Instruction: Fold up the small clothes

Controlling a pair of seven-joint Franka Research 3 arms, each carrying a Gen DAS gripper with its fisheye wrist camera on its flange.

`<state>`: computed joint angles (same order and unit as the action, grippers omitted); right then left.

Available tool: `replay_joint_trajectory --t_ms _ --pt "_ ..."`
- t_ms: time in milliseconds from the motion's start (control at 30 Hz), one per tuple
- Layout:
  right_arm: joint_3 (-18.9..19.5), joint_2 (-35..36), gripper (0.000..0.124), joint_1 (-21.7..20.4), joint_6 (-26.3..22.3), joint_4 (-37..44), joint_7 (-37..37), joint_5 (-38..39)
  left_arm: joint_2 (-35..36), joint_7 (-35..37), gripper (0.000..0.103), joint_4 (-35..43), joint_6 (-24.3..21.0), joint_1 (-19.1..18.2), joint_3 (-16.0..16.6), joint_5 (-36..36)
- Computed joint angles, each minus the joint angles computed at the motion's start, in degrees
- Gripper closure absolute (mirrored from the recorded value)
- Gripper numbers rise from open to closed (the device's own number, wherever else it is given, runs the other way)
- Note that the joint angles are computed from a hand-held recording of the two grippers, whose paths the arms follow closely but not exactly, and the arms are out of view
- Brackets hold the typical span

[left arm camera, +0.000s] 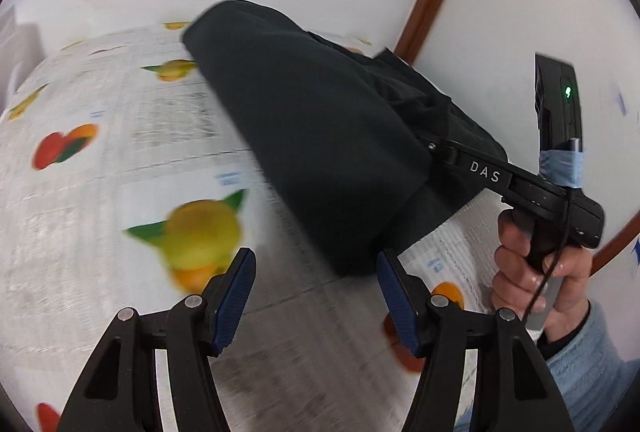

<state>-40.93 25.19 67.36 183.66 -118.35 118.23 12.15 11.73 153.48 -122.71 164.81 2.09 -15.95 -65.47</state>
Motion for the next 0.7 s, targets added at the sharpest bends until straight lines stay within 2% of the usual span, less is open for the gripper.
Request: replay_joint_trajectory --t_ms 67,133,167,233,267,367,567,633,700 --pt "3.53 -1.06 0.108 -3.42 0.34 -0.31 -1.37 -0.2 1.45 -1.08 0.043 0.71 3.47 -1.36 -0.66 0.75" --pt "5.5 -1.48 0.108 -5.37 0.57 -0.47 -2.71 -0.56 2.8 -4.09 0.043 0.9 8.78 -2.61 -1.18 3.2" --pt "6.28 -1.28 0.108 -6.27 -0.11 0.19 -3.32 -0.76 3.28 -5.45 0.046 0.93 10.43 -2.83 -1.45 4.63" --pt "6.68 -0.9 0.108 -6.73 -1.31 1.13 -3.25 -1.7 3.91 -3.67 0.06 1.29 11.88 -0.69 -4.25 2.89" --pt "7.02 -1.01 0.108 -7.23 -1.34 1.27 -2.97 -2.28 3.91 -4.72 0.068 1.17 12.04 -0.28 -4.56 3.77" --pt "10.25 -1.14 0.11 -10.48 -1.14 2.01 -2.99 -3.36 3.49 -4.63 0.081 0.98 10.27 2.89 -6.84 3.88" --pt "11.98 0.53 0.111 -11.89 -3.42 5.69 -1.05 -6.55 3.01 -0.81 0.087 0.61 11.69 7.65 -9.65 0.33" --pt "12.64 1.67 0.111 -12.07 -4.68 7.84 0.41 -7.82 2.39 -0.24 0.087 0.46 10.54 8.34 -8.7 -1.11" --pt "15.29 2.65 0.111 -14.15 -5.51 10.13 0.98 -8.59 1.66 1.04 0.088 0.24 9.8 8.47 -7.15 -2.88"
